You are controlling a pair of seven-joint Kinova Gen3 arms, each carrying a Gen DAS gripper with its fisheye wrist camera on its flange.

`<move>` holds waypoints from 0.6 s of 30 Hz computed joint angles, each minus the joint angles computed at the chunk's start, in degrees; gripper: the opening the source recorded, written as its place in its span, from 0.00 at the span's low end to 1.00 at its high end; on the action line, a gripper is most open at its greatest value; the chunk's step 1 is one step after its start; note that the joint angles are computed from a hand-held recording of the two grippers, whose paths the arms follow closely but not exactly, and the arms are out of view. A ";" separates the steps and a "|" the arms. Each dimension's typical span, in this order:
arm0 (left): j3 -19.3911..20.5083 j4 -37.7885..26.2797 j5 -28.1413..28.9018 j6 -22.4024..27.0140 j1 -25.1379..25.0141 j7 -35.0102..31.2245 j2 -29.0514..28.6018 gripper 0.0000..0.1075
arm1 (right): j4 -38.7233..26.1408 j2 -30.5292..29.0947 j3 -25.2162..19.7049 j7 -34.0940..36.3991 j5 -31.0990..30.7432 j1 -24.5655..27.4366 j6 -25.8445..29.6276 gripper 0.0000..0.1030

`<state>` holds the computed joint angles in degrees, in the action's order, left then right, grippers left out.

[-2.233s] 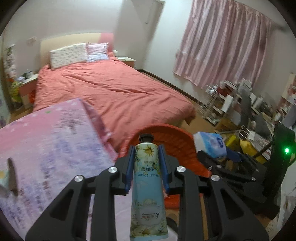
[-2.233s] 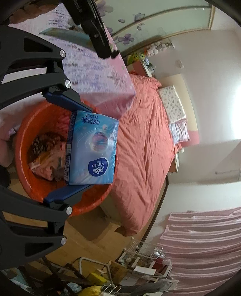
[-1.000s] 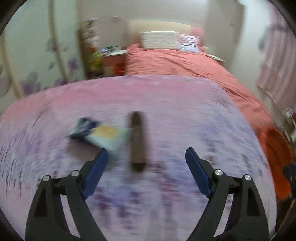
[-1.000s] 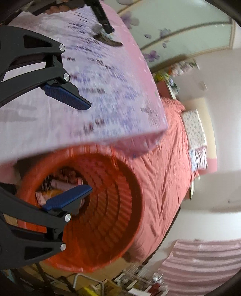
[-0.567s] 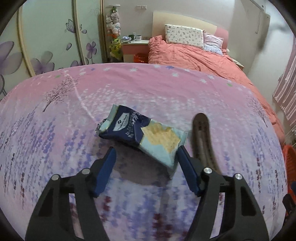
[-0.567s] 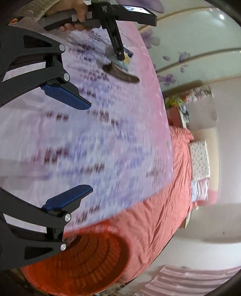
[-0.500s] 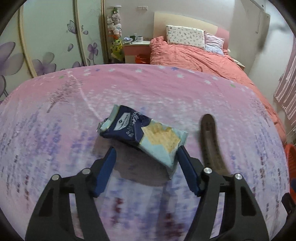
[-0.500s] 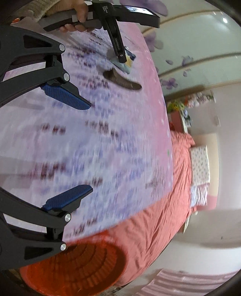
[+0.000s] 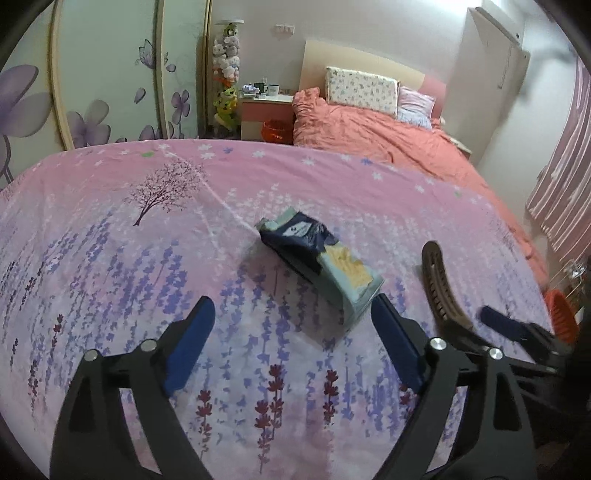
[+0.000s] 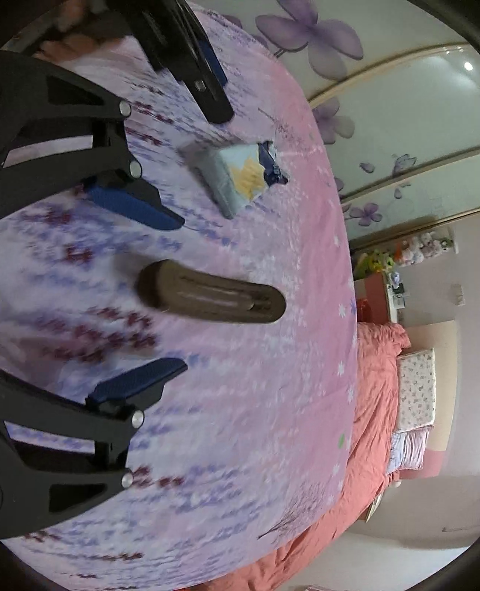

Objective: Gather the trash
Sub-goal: 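Close the right tool on the brown hair clip while the left tool grasps the blue cracker bag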

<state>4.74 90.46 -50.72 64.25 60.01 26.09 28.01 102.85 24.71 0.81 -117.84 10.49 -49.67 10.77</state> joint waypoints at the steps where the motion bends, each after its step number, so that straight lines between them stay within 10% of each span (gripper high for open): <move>1: -0.10 -0.17 -0.14 -0.19 -0.07 0.21 0.04 0.82 | -1.27 0.73 1.47 -0.64 0.54 -1.35 1.35 0.53; 4: -0.63 -0.75 -0.28 -1.24 -0.97 0.83 0.43 0.88 | -1.83 1.07 4.03 -2.61 2.35 -3.38 2.80 0.30; 15: -3.92 -16.76 10.59 5.07 -6.60 -12.99 10.90 0.92 | 10.07 -4.56 17.23 -13.39 10.64 -11.53 -2.24 0.30; 18: -5.01 -15.87 11.43 2.59 -7.02 -14.57 10.75 0.76 | 11.42 -5.16 17.65 -14.23 11.20 -11.15 -3.11 0.30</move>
<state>-0.27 74.58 -39.29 66.83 52.99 11.52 38.76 114.27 19.55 18.47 -132.08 21.69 -60.82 7.66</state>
